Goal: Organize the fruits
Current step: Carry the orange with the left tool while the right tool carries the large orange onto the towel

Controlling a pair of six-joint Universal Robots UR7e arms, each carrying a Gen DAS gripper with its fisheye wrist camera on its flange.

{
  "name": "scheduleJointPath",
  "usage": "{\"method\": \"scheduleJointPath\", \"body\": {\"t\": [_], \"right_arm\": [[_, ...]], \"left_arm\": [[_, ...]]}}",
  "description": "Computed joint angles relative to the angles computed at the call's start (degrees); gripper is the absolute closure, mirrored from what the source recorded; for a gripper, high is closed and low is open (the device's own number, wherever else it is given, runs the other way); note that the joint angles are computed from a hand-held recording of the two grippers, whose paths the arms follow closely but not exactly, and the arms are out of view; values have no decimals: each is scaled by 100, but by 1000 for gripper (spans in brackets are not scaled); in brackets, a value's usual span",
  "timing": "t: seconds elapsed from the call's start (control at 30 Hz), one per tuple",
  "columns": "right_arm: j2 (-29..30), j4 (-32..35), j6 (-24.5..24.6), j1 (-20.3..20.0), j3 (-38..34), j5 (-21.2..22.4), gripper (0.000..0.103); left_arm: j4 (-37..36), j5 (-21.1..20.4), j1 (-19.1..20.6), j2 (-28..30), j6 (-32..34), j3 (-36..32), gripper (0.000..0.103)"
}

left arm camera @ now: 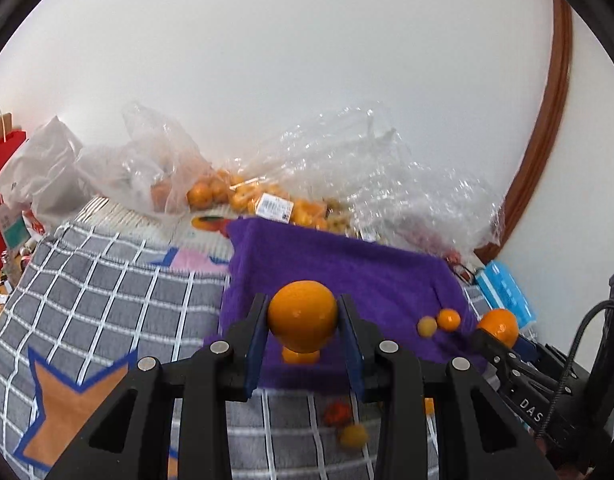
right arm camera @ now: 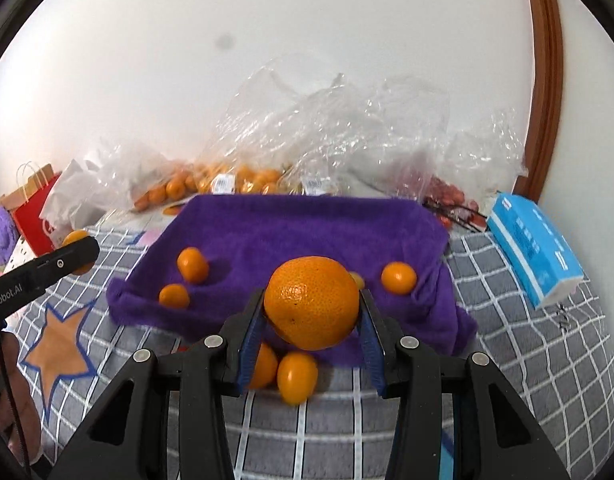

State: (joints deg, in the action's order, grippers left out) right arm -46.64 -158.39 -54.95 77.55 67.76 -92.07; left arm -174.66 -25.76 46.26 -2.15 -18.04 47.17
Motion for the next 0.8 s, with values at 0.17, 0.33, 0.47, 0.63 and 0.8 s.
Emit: {"method": "scheduleJointPath", "body": {"t": [0.17, 0.33, 0.47, 0.63, 0.8], "right_arm": [[288, -89, 77, 74, -435, 17, 59], [497, -115, 177, 135, -676, 10, 59], [608, -198, 90, 79, -681, 33, 59], [747, 91, 37, 29, -907, -89, 59], [815, 54, 196, -30, -1079, -55, 59]], "left_arm": [[83, 11, 178, 316, 154, -755, 71], [107, 60, 316, 536, 116, -1120, 71], [427, 5, 408, 397, -324, -832, 71], [284, -52, 455, 401, -355, -762, 71], [324, -153, 490, 443, -337, -817, 70]]}}
